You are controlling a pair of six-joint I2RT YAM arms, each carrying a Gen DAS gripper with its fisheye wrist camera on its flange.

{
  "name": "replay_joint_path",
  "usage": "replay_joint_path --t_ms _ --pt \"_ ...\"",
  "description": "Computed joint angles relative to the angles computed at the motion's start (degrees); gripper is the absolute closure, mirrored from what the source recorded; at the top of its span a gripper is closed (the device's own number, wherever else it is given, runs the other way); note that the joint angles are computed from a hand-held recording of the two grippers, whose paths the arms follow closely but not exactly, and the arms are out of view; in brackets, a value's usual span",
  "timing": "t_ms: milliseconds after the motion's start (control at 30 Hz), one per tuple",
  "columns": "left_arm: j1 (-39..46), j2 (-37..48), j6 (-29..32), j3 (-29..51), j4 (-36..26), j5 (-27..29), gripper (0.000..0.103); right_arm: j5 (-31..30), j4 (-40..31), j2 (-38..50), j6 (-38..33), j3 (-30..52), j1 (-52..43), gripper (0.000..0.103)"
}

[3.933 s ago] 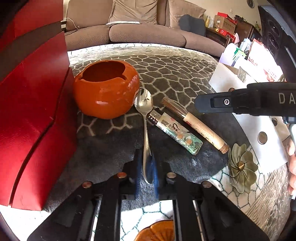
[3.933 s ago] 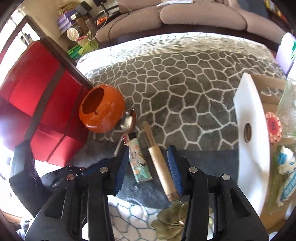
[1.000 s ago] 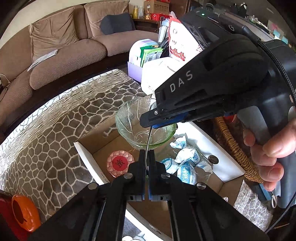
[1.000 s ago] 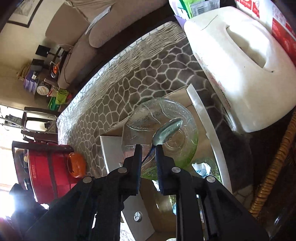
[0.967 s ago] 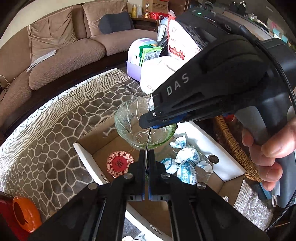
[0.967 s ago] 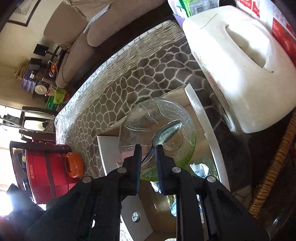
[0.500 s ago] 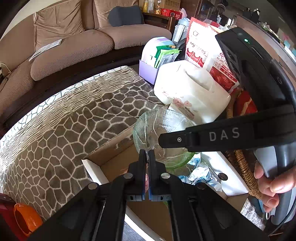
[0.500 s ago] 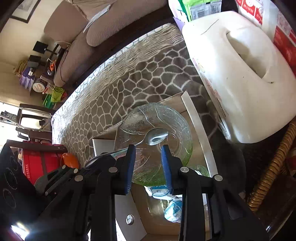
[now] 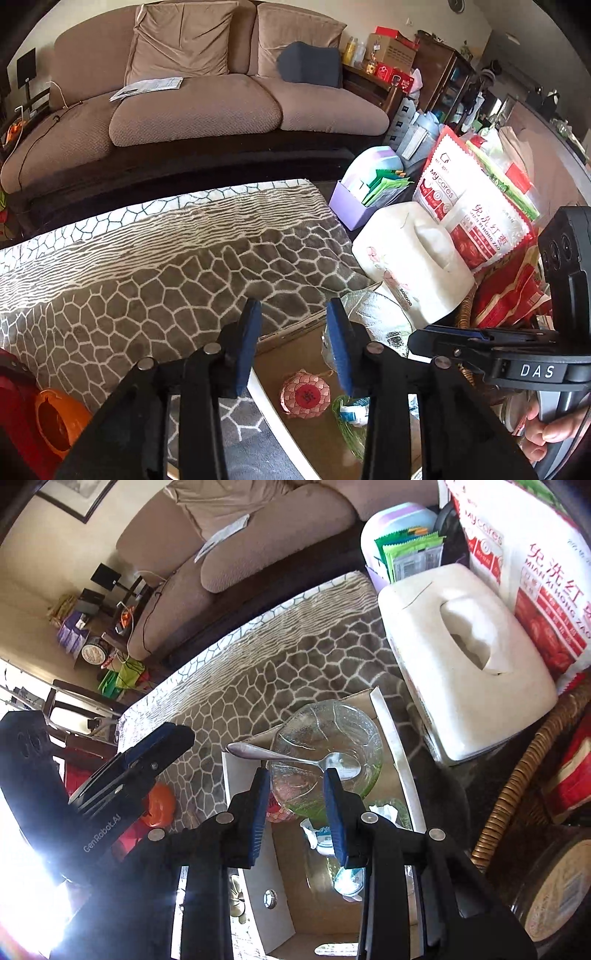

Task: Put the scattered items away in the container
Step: 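Move the right gripper back to the wooden stick on the cloth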

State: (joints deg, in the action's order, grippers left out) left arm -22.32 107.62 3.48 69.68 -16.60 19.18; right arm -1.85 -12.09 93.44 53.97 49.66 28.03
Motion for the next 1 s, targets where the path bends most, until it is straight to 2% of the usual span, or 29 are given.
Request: replay_joint_path --t_ms 200,300,433,500,600,767,933,1000 --pt "4.63 -14.76 8.90 -15.53 -0.53 0.80 0.066 7.64 -5.32 -6.99 1.85 -1.14 8.15 0.072" --pt "11.24 -23.10 13.85 -23.86 -2.73 4.46 0.066 12.33 -7.53 -10.17 4.50 -1.85 14.30 0.072" --pt "21.30 -32.78 21.79 -33.27 -6.39 7.90 0.065 18.74 -12.48 -8.21 8.56 1.40 24.09 0.071" --pt "27.06 -36.46 26.34 -36.98 -8.74 10.02 0.060 20.64 -12.97 -5.29 11.40 3.44 28.56 0.070" --pt "37.74 -36.47 33.52 -38.68 -14.67 14.85 0.054 22.23 -11.95 -0.26 15.07 6.90 34.44 0.070" --pt "50.83 -33.66 45.78 -40.54 -18.06 15.98 0.054 24.90 -10.20 9.64 19.46 14.26 41.77 0.066" --pt "58.55 -29.83 54.26 -43.07 -15.99 15.40 0.054 25.75 -6.81 19.14 23.78 19.03 44.67 0.066" --pt "59.96 -27.57 55.93 -44.03 -13.78 15.23 0.054 25.01 -3.21 21.80 25.10 18.86 44.69 0.066"
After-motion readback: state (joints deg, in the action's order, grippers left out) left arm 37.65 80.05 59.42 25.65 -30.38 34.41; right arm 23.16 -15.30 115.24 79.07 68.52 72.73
